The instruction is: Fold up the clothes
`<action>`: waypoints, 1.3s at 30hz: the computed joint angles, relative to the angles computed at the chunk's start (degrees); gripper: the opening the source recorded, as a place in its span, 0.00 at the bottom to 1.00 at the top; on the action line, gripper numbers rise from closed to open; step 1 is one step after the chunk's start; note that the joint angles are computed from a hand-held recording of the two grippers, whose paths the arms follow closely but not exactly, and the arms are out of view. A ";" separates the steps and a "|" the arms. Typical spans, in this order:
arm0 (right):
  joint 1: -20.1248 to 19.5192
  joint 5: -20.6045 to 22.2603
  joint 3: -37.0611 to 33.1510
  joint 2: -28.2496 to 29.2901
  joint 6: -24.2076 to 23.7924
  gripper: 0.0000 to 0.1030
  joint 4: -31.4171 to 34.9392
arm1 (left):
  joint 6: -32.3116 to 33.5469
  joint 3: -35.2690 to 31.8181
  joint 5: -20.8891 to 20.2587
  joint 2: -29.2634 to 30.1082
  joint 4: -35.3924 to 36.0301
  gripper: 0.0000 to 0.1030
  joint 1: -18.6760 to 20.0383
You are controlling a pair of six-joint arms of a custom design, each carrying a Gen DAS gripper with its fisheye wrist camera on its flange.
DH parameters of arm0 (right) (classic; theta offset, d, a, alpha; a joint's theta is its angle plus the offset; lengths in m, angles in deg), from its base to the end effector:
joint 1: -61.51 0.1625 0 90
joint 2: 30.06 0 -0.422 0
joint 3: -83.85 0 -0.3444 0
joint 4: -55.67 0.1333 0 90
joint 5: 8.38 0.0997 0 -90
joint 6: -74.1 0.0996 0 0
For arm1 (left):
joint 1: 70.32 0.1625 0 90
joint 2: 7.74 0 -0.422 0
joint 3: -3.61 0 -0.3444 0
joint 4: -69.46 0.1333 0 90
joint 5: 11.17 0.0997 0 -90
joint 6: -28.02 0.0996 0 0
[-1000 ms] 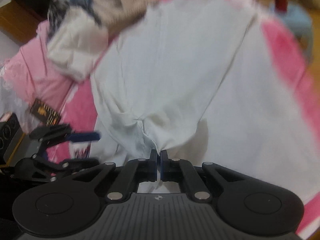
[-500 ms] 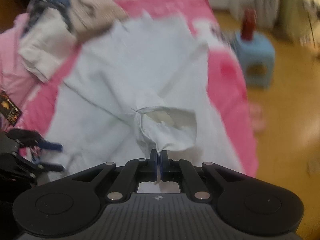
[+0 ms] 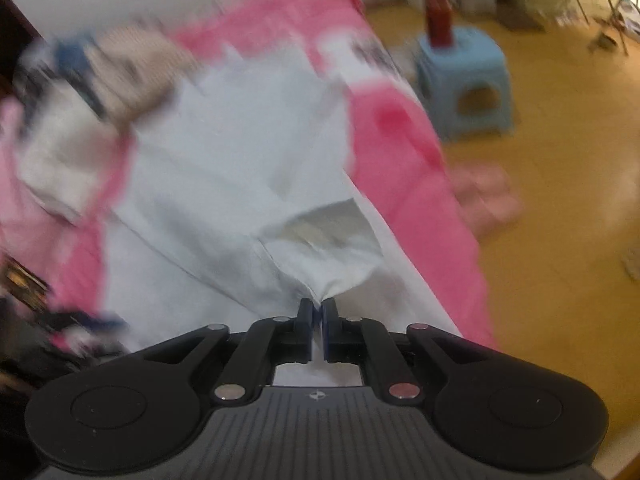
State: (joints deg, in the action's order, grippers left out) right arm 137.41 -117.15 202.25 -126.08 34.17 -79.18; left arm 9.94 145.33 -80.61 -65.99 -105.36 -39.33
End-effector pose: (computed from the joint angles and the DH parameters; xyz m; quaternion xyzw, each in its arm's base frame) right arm 0.0002 -0.4149 0.4020 0.1853 -0.9503 0.0986 0.2298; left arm -0.2246 -0.3312 0.0883 0.3420 0.9225 -0.1203 0.1323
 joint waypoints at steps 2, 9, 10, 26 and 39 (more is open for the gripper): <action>1.09 -4.45 1.17 0.70 -0.52 0.10 -3.00 | -0.60 -0.02 1.07 -0.90 0.18 0.52 0.27; 9.60 -0.58 -0.89 2.57 -6.77 0.10 -7.68 | -0.16 -2.98 8.07 -4.61 1.93 0.52 3.38; 11.54 0.74 -1.99 3.86 -7.51 0.10 -7.58 | -0.51 -3.95 9.97 -4.70 2.21 0.53 4.07; 27.06 10.21 -29.95 44.65 6.68 0.27 1.10 | -3.33 -12.87 19.81 1.91 -3.18 0.50 15.50; 28.29 5.19 -46.47 65.32 22.99 0.27 3.31 | -1.26 -12.10 16.25 2.58 -7.35 0.34 18.52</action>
